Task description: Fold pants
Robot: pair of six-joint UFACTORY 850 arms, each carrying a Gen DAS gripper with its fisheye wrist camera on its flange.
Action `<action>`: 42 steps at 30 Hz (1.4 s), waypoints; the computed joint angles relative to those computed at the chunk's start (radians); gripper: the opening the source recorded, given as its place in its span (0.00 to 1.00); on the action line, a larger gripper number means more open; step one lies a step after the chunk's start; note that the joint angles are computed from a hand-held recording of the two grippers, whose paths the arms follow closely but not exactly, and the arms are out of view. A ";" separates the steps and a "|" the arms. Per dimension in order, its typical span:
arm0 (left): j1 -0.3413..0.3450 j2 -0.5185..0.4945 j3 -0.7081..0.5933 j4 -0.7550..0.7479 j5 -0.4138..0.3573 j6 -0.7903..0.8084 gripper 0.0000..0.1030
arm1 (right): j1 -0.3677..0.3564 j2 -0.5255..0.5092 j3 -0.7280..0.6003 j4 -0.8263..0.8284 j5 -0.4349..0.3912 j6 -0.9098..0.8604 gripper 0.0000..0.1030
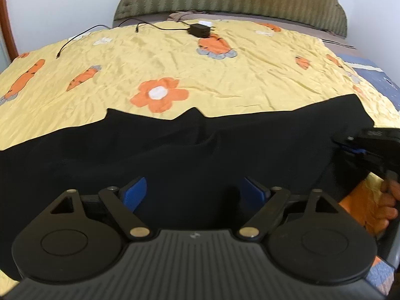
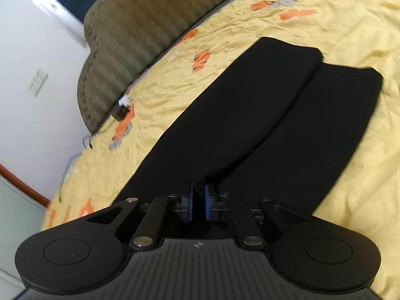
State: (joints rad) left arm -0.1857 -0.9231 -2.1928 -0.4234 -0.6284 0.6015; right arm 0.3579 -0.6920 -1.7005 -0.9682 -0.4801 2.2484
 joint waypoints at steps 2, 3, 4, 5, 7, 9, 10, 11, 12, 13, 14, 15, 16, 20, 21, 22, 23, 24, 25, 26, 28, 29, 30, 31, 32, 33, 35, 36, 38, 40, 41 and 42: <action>0.001 -0.010 -0.018 0.015 -0.010 -0.021 0.80 | 0.010 0.022 0.028 -0.059 -0.018 0.057 0.06; 0.001 -0.015 -0.025 0.011 -0.017 -0.020 0.80 | 0.017 0.036 0.045 -0.093 -0.029 0.081 0.06; 0.001 -0.018 -0.031 0.012 -0.024 -0.021 0.80 | 0.023 0.047 0.054 -0.109 -0.043 0.093 0.06; 0.000 -0.020 -0.034 0.015 -0.029 -0.024 0.80 | 0.029 0.061 0.065 -0.115 -0.055 0.095 0.06; -0.001 -0.018 -0.032 0.001 -0.040 0.000 0.80 | 0.041 0.087 0.086 -0.141 -0.078 0.100 0.06; -0.005 -0.005 -0.011 -0.009 -0.025 0.020 0.84 | 0.049 0.106 0.102 -0.152 -0.098 0.084 0.06; -0.008 0.000 0.000 -0.013 -0.015 0.029 0.85 | 0.050 0.108 0.100 -0.130 -0.106 0.043 0.06; -0.011 0.001 0.003 -0.015 -0.010 0.037 0.85 | 0.051 0.104 0.092 -0.096 -0.120 -0.004 0.06; -0.016 -0.003 -0.002 -0.005 -0.014 0.031 0.85 | 0.052 0.101 0.087 -0.061 -0.124 -0.037 0.06; -0.020 -0.007 -0.009 0.004 -0.021 0.023 0.85 | 0.053 0.105 0.094 -0.046 -0.120 -0.042 0.06; -0.022 -0.010 -0.014 -0.004 -0.027 0.032 0.86 | 0.055 0.111 0.103 -0.044 -0.122 -0.038 0.06; -0.024 -0.012 -0.016 -0.011 -0.029 0.042 0.86 | 0.057 0.116 0.114 -0.049 -0.124 -0.029 0.06; -0.029 -0.014 -0.017 -0.005 -0.024 0.040 0.86 | 0.055 0.122 0.125 -0.047 -0.111 -0.031 0.06; -0.054 -0.044 -0.052 0.036 -0.034 0.040 0.87 | 0.034 0.159 0.184 -0.017 -0.044 -0.021 0.08; -0.058 -0.047 -0.052 0.041 -0.034 0.039 0.87 | 0.034 0.168 0.195 -0.035 -0.060 0.007 0.09; -0.060 -0.054 -0.060 0.036 -0.042 0.050 0.88 | 0.036 0.176 0.203 -0.042 -0.112 0.012 0.09; -0.063 -0.063 -0.068 0.040 -0.053 0.054 0.88 | 0.036 0.181 0.208 -0.040 -0.157 0.002 0.09; -0.067 -0.067 -0.069 0.057 -0.054 0.044 0.88 | 0.031 0.190 0.219 -0.030 -0.191 -0.001 0.09; -0.068 -0.065 -0.060 0.060 -0.046 0.046 0.88 | 0.021 0.203 0.240 -0.036 -0.206 0.023 0.09; -0.069 -0.060 -0.044 0.054 -0.036 0.062 0.89 | 0.009 0.214 0.258 -0.035 -0.212 0.040 0.09; -0.071 -0.049 -0.018 0.054 -0.015 0.080 0.89 | -0.019 0.231 0.291 -0.025 -0.209 0.083 0.09; -0.072 -0.043 -0.008 0.053 -0.007 0.088 0.90 | -0.031 0.245 0.319 -0.059 -0.183 0.148 0.09; -0.072 -0.043 -0.007 0.054 -0.005 0.091 0.91 | -0.044 0.256 0.341 -0.080 -0.155 0.189 0.09; -0.072 -0.043 -0.006 0.059 -0.004 0.090 0.92 | -0.057 0.258 0.347 -0.066 -0.148 0.196 0.09; -0.073 -0.046 -0.010 0.066 -0.008 0.083 0.92 | -0.066 0.255 0.346 -0.045 -0.151 0.198 0.09; -0.072 -0.049 -0.016 0.065 -0.012 0.084 0.92 | -0.075 0.255 0.351 -0.049 -0.142 0.212 0.09; -0.073 -0.049 -0.014 0.069 -0.009 0.087 0.93 | -0.090 0.249 0.350 -0.046 -0.133 0.192 0.09; -0.074 -0.048 -0.012 0.072 -0.007 0.087 0.93 | -0.093 0.251 0.352 -0.041 -0.132 0.203 0.09; -0.074 -0.042 -0.004 0.068 -0.002 0.093 0.93 | -0.086 0.257 0.349 -0.028 -0.158 0.225 0.10; -0.073 -0.042 -0.004 0.070 -0.002 0.097 0.93 | -0.065 0.258 0.340 -0.040 -0.233 0.225 0.15; -0.072 -0.043 -0.005 0.069 -0.005 0.095 0.94 | -0.061 0.263 0.344 -0.029 -0.245 0.207 0.25; -0.069 -0.047 -0.012 0.063 -0.013 0.096 0.95 | -0.059 0.275 0.364 -0.031 -0.228 0.220 0.31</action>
